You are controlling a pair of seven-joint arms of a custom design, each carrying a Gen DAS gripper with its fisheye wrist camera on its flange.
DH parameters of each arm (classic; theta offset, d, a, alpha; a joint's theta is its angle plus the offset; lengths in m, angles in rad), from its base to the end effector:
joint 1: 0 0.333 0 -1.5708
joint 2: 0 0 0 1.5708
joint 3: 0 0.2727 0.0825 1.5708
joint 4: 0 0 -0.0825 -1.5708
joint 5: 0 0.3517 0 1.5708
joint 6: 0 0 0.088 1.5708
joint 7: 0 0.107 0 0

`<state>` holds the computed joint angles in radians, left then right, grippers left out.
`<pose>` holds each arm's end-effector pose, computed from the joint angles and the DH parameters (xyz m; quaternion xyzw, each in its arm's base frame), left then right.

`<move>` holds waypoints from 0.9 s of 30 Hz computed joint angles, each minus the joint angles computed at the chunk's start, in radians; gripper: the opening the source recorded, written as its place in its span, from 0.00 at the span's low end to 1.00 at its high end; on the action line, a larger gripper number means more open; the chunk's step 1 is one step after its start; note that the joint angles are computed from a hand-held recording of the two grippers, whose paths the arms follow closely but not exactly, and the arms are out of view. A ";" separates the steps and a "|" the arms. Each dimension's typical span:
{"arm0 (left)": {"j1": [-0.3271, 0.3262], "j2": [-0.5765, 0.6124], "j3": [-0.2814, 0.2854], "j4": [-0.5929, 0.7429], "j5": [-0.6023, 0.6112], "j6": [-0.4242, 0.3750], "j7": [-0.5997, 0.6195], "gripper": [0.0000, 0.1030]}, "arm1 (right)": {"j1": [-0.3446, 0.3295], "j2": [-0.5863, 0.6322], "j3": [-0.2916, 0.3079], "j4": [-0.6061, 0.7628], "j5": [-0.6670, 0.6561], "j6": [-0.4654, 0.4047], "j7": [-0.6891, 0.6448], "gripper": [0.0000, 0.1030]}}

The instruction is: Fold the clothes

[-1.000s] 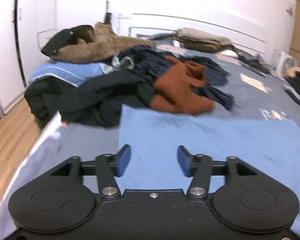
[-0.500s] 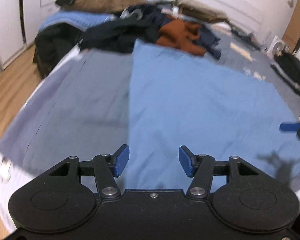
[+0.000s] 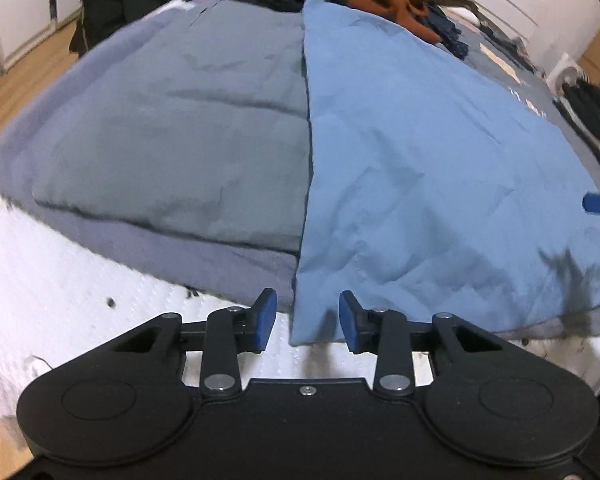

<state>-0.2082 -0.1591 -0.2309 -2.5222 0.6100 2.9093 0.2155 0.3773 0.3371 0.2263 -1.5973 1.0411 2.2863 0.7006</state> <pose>0.4080 -0.2301 0.3662 -0.7823 0.5469 -0.2668 0.1329 0.5328 0.3701 0.4619 -0.8216 0.3048 0.1600 0.4543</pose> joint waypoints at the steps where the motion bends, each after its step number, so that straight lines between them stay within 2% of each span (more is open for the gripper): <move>1: -0.002 0.008 0.000 0.003 -0.008 -0.008 0.001 0.34 | 0.001 -0.002 -0.001 -0.003 -0.004 0.000 -0.001 0.72; 4: -0.014 0.033 0.009 0.005 -0.054 -0.015 0.031 0.34 | 0.004 -0.005 -0.002 -0.010 -0.012 0.005 0.000 0.72; 6: -0.009 0.039 0.009 0.000 -0.036 0.023 0.034 0.32 | 0.004 -0.006 -0.003 -0.010 -0.013 0.006 0.003 0.72; 7: -0.012 0.042 0.013 0.000 -0.044 0.039 0.053 0.17 | 0.004 -0.006 -0.003 -0.009 -0.012 0.005 0.005 0.72; 8: -0.011 0.042 0.011 0.004 -0.037 0.042 0.061 0.08 | 0.002 -0.006 -0.004 -0.008 -0.010 0.003 0.007 0.72; 14: 0.033 -0.022 -0.026 0.040 0.134 0.055 -0.043 0.07 | -0.011 -0.022 -0.005 -0.016 0.021 0.012 -0.008 0.72; 18: 0.035 0.003 -0.057 0.153 0.216 0.074 -0.054 0.07 | -0.031 -0.019 -0.014 -0.003 0.048 0.003 0.003 0.72; 21: 0.020 0.111 -0.076 0.310 0.320 0.101 -0.091 0.07 | -0.055 -0.012 -0.027 0.003 0.074 0.006 0.040 0.72; 23: -0.019 0.218 -0.071 0.440 0.378 0.121 -0.096 0.07 | -0.070 -0.021 -0.038 -0.009 0.082 0.035 0.057 0.72; 25: -0.065 0.332 -0.065 0.577 0.390 0.140 -0.054 0.07 | -0.091 -0.033 -0.048 -0.023 0.096 0.058 0.065 0.72; 27: -0.103 0.468 -0.079 0.720 0.346 0.143 0.040 0.07 | -0.112 -0.043 -0.061 -0.036 0.109 0.082 0.079 0.72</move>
<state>-0.3111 0.3091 -0.3097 -1.8021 0.9564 3.0522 0.2553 0.2656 0.2942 0.1653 -1.6335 1.1506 2.3680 0.7793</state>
